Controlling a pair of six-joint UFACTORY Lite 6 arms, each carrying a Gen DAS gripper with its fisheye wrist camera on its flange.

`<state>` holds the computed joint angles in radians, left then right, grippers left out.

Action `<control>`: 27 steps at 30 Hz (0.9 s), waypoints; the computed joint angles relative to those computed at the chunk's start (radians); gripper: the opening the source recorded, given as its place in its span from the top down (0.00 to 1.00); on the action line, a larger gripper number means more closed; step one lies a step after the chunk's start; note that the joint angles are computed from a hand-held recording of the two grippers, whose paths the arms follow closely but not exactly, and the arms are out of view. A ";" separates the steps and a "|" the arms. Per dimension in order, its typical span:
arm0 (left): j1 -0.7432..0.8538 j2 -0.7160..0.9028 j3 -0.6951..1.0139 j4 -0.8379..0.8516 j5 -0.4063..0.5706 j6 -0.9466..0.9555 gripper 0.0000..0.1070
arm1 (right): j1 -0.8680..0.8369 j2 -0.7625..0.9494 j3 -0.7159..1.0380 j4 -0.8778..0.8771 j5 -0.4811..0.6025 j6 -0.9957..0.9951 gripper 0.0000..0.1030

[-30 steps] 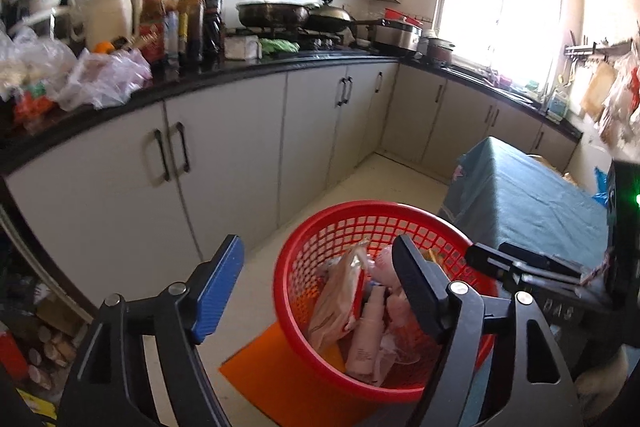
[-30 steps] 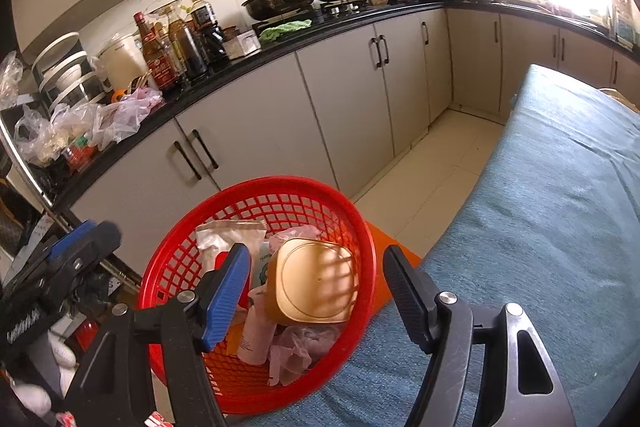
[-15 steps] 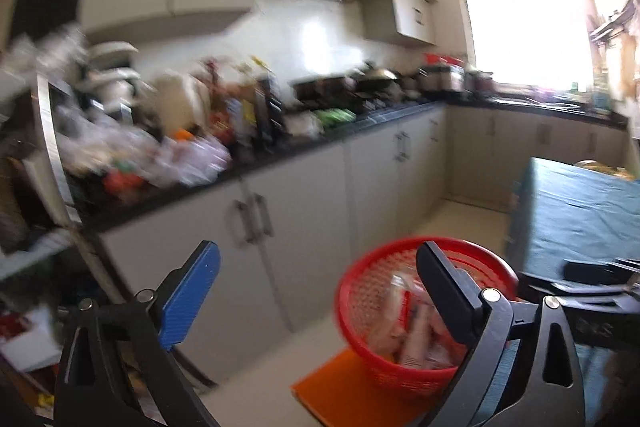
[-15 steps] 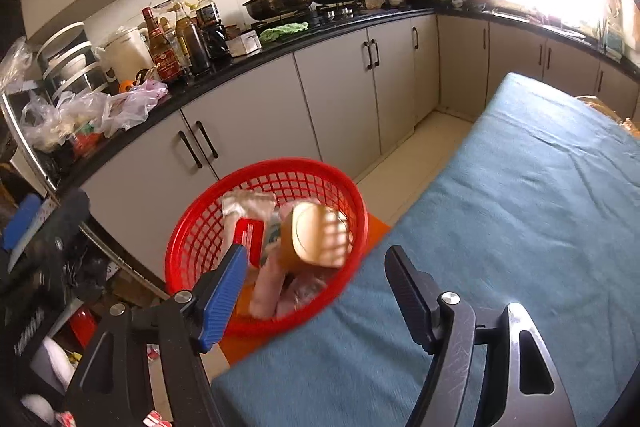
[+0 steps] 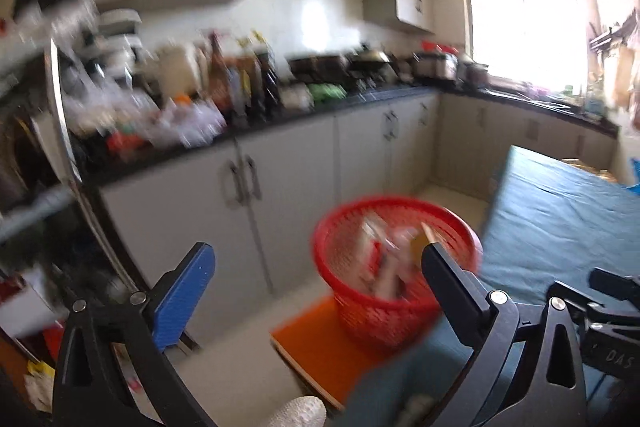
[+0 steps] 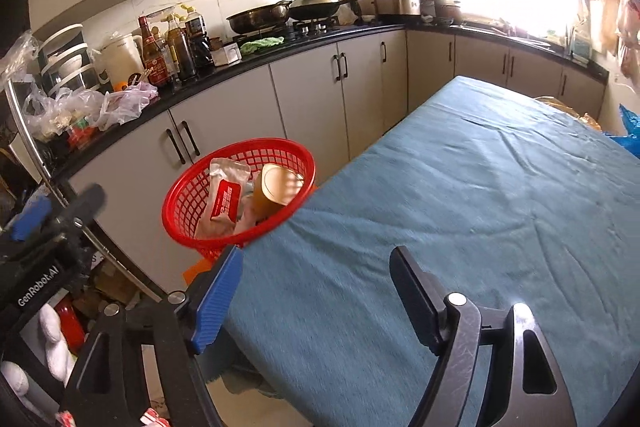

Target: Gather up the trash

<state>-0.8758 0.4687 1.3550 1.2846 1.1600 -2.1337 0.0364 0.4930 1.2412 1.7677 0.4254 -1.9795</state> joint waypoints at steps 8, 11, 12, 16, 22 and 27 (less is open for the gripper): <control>-0.049 0.007 -0.011 -0.067 -0.044 -0.036 0.04 | -0.038 -0.119 -0.197 0.223 0.017 -0.286 0.20; -0.079 0.023 0.002 -0.081 -0.011 -0.034 0.04 | -0.048 -0.143 -0.242 0.264 0.026 -0.341 0.19; -0.084 0.032 0.015 -0.085 -0.004 -0.026 0.04 | -0.050 -0.149 -0.251 0.269 0.028 -0.350 0.19; -0.105 0.047 0.040 -0.096 0.018 0.002 0.04 | -0.065 -0.167 -0.284 0.283 0.037 -0.375 0.19; -0.118 0.090 0.099 -0.115 0.027 0.044 0.04 | -0.079 -0.166 -0.294 0.299 0.037 -0.383 0.18; -0.122 0.119 0.132 -0.131 0.027 0.065 0.04 | -0.077 -0.155 -0.288 0.304 0.025 -0.387 0.18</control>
<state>-0.9979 0.5879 1.4869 1.1537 1.1868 -2.0684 -0.0402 0.3375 0.9535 2.0713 0.4503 -2.3668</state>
